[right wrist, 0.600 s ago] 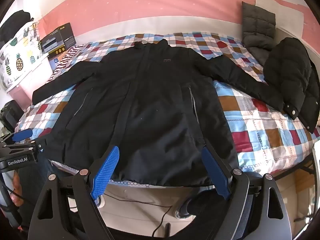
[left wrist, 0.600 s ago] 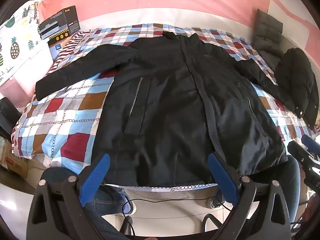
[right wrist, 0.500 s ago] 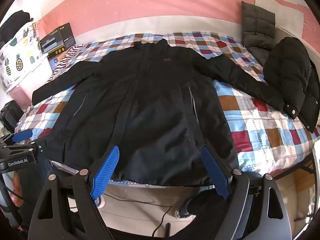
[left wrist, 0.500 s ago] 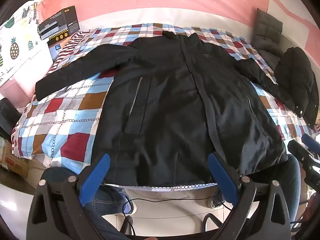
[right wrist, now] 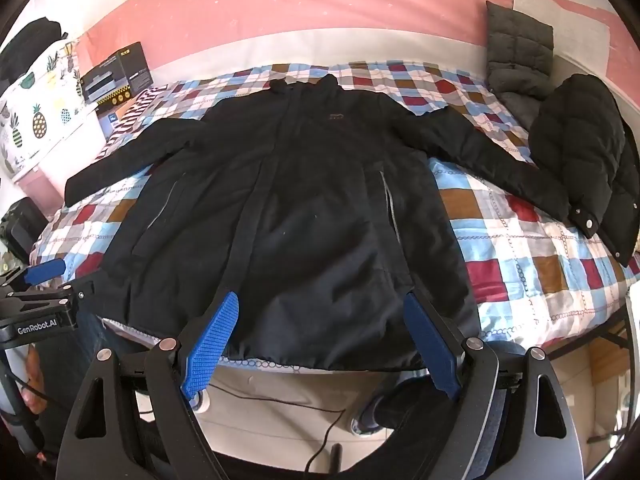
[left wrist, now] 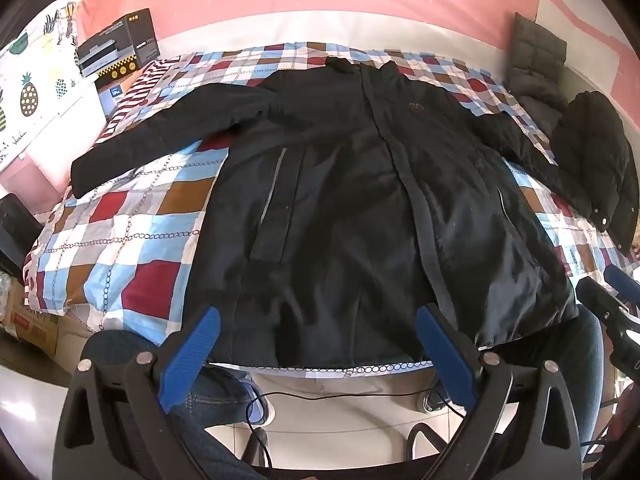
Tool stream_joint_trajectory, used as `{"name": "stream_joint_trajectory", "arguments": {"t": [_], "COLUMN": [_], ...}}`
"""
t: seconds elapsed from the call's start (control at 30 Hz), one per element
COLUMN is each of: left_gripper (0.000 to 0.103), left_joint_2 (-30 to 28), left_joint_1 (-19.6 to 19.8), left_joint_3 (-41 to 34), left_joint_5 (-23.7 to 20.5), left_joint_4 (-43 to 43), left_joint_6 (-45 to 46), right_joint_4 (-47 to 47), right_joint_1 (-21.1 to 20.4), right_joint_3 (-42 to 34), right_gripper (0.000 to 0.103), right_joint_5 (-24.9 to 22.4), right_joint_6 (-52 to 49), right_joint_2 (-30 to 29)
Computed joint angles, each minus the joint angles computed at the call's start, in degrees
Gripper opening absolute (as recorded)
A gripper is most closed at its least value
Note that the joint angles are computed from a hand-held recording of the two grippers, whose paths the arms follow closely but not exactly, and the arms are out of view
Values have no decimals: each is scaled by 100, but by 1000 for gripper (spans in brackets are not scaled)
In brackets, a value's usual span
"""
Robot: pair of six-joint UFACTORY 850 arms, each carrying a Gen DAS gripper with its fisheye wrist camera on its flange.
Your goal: Fold large clothes
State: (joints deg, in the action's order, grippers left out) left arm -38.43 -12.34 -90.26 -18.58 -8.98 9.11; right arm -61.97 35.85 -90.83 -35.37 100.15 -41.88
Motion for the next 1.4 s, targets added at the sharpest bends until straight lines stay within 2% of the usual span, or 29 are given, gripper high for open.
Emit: {"name": "stream_joint_trajectory", "arguments": {"t": [1.4], "left_gripper": [100], "left_joint_2": [9], "left_joint_1": [13], "left_joint_3": [-21], "left_joint_5": [-57], "left_joint_4": [-46], "left_joint_6": [14], "right_joint_4": [164], "right_joint_1": [23], "right_joint_3": [-161], "right_gripper": [85], "right_joint_5": [-23], "right_joint_6": [-157], "right_joint_2": [-97]}}
